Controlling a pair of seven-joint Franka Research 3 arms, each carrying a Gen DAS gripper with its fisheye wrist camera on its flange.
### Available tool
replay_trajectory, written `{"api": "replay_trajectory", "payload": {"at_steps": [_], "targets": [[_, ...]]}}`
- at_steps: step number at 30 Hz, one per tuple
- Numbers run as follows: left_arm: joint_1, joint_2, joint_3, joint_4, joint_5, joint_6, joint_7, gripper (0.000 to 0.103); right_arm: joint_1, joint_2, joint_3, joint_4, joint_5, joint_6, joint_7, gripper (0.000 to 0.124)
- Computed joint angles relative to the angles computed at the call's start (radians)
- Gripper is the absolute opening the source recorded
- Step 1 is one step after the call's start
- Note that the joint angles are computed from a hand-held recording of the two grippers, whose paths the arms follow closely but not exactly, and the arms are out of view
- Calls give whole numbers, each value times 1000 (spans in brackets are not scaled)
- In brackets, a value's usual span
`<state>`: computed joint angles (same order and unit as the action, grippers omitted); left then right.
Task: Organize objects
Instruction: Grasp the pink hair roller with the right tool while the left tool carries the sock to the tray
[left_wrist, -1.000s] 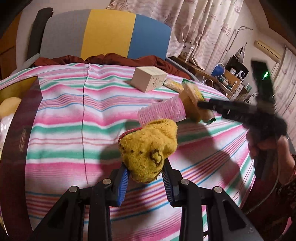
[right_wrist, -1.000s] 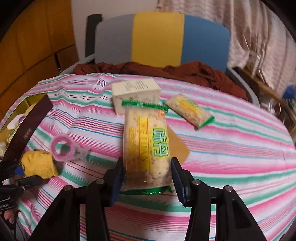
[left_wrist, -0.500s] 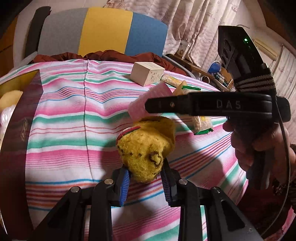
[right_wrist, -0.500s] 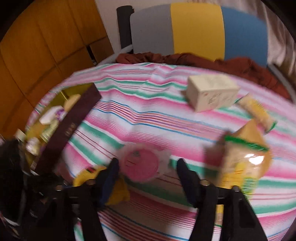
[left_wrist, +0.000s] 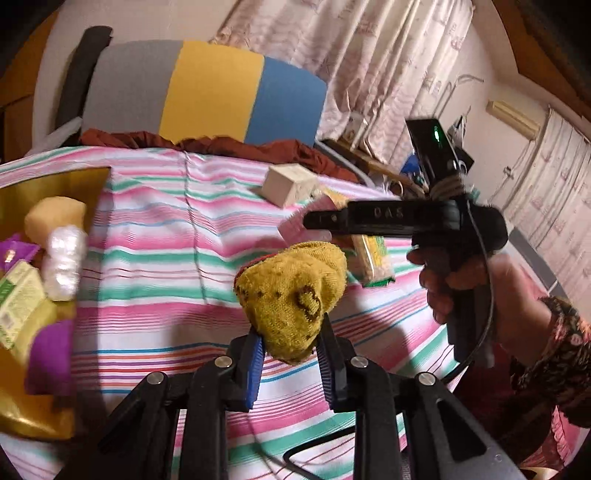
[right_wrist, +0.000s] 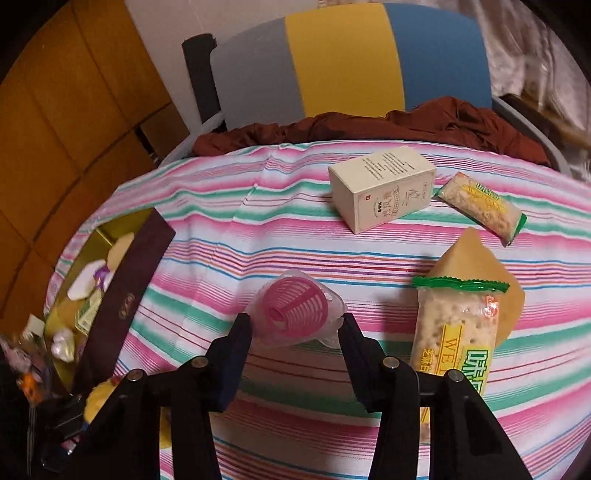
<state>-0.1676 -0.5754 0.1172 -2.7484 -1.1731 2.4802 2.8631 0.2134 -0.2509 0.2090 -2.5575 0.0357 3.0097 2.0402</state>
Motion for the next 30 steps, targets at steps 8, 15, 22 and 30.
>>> {"api": "replay_trajectory", "payload": {"at_steps": [8, 15, 22, 30], "targets": [[83, -40, 57, 7, -13, 91, -49, 26, -4, -21, 63, 15, -27, 37, 51, 49], [147, 27, 100, 34, 95, 138, -132, 27, 82, 31, 83, 103, -23, 59, 25, 49], [187, 68, 86, 35, 241, 158, -232, 47, 177, 169, 80, 259, -46, 62, 2, 49], [104, 12, 149, 4, 206, 308, -249, 58, 299, 383, 8, 513, -47, -8, -37, 49]]}}
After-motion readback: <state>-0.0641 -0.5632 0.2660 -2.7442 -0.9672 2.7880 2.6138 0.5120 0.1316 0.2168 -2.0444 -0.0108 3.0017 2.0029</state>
